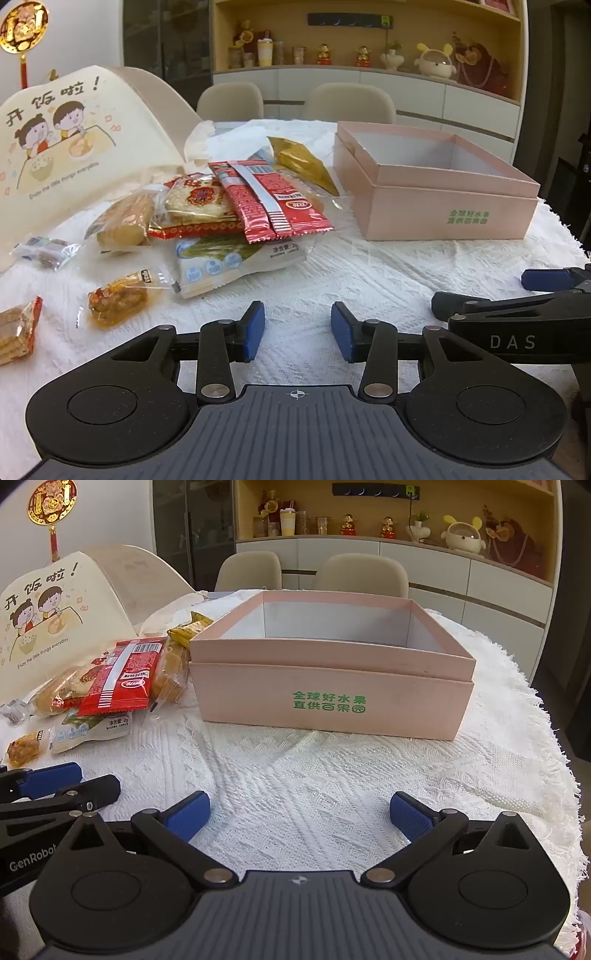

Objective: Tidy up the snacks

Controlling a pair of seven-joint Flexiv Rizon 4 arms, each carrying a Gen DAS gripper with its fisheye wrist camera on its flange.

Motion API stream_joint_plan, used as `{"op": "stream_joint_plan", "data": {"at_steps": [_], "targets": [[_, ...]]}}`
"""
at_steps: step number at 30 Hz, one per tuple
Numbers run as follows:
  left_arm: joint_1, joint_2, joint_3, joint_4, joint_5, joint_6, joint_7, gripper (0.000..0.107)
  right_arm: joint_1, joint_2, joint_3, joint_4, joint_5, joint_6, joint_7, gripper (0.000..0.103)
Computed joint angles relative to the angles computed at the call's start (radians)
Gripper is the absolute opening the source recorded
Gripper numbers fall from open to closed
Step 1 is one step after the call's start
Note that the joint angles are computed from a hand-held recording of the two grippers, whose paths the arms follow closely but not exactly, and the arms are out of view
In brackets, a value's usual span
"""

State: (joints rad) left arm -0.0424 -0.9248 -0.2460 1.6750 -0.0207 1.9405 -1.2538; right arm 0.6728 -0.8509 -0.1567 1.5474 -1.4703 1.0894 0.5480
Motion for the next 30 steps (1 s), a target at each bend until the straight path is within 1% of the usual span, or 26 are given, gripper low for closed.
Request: {"op": "stream_joint_plan", "data": {"at_steps": [3, 4, 5, 6, 30], "targets": [[-0.01, 0.002, 0.004, 0.002, -0.006, 0.002, -0.006, 0.046, 0.0, 0.0, 0.001, 0.0, 0.0, -0.001, -0.001, 0.103], [-0.006, 0.001, -0.009, 0.008, -0.018, 0.007, 0.013, 0.046, 0.0, 0.0, 0.001, 0.0, 0.0, -0.001, -0.001, 0.103], [0.025, -0.001, -0.028, 0.001, 0.03, -0.008, -0.033, 0.046, 0.0, 0.0, 0.001, 0.0, 0.0, -0.001, -0.001, 0.103], [0.028, -0.002, -0.038, 0.007, 0.014, -0.004, -0.014, 0.046, 0.0, 0.0, 0.0, -0.001, 0.0, -0.001, 0.0, 0.103], [0.037, -0.002, -0.045, 0.004, 0.027, -0.01, -0.025, 0.046, -0.001, 0.0, 0.0, 0.0, 0.0, -0.001, -0.001, 0.103]]}}
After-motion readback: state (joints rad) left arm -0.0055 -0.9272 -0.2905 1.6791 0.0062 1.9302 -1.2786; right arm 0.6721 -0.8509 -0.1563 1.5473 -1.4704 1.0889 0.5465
